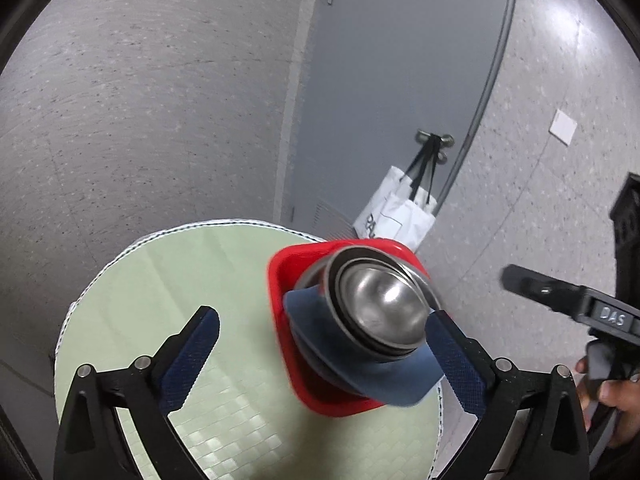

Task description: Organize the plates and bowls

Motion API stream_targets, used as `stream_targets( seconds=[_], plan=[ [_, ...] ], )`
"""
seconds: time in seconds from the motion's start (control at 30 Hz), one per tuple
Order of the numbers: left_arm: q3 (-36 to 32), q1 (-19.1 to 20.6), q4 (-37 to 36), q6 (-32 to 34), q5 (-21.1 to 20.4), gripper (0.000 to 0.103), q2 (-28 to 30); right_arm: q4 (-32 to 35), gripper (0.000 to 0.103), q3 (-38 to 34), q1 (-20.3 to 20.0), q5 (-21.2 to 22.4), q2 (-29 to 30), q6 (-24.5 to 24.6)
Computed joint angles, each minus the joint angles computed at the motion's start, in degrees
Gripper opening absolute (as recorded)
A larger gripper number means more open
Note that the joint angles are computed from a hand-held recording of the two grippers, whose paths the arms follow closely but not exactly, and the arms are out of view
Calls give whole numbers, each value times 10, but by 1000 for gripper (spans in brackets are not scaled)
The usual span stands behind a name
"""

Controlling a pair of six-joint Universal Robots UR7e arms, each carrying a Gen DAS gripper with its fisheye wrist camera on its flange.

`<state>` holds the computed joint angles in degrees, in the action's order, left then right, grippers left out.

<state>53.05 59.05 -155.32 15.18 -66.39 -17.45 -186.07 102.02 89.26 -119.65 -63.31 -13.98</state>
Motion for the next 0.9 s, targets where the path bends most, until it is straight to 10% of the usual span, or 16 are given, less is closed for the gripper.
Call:
stream_targets(
  seconds=[0.53, 0.9],
  plan=[
    [380, -21, -195, 46, 15, 102, -231, -201, 84, 160, 72, -82, -23, 35],
    [731, -153, -384, 15, 94, 102, -414, -385, 92, 294, 204, -186, -12, 4]
  ],
)
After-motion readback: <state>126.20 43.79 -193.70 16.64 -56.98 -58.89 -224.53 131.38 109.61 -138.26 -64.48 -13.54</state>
